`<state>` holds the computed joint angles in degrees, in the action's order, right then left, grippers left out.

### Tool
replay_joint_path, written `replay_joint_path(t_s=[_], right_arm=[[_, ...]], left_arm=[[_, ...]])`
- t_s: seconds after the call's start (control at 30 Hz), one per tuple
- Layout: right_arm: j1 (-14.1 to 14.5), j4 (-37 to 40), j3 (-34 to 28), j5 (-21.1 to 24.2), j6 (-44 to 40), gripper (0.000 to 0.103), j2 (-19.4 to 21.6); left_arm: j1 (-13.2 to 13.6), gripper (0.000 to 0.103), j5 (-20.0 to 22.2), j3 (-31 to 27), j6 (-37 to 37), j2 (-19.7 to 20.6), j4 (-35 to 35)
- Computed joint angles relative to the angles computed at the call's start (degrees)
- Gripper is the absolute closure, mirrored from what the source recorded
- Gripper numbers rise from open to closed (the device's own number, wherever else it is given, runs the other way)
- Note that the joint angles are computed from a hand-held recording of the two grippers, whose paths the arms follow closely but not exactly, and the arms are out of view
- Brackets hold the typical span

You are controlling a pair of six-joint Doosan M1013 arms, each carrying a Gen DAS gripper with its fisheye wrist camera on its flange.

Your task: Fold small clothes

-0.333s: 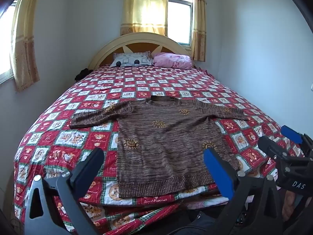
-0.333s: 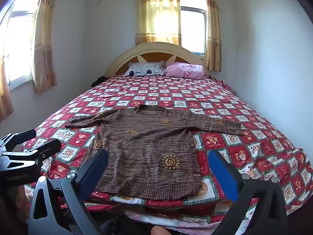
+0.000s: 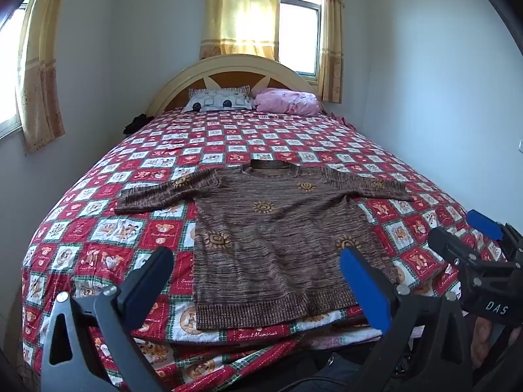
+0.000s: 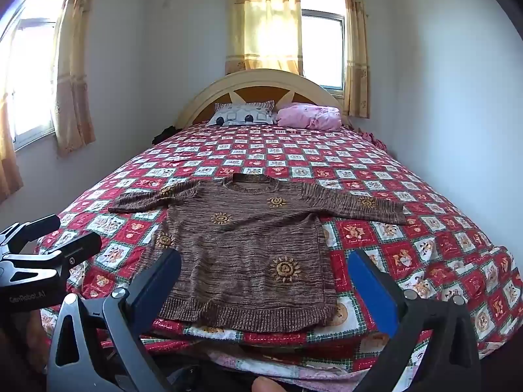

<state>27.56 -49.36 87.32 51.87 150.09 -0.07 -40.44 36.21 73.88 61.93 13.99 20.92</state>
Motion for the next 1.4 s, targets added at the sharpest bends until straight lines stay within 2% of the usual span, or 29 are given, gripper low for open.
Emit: replay_joint_path(t_s=[0.17, 0.3, 1.4], right_arm=[[-0.24, 0.06, 0.04, -0.26, -0.03, 0.001, 0.27], [-0.44, 0.98, 0.05, -0.46, -0.36, 0.001, 0.38], [-1.17, 2.36, 0.12, -0.15, -0.80, 0.001, 0.60]], left_arm=[[-0.48, 0.000, -0.09, 0.34, -1.17, -0.35, 0.56], [0.41, 0.000, 0.06, -0.35, 0.55, 0.20, -1.29], [0.42, 0.000, -0.62, 0.27, -2.50, 0.27, 1.24]])
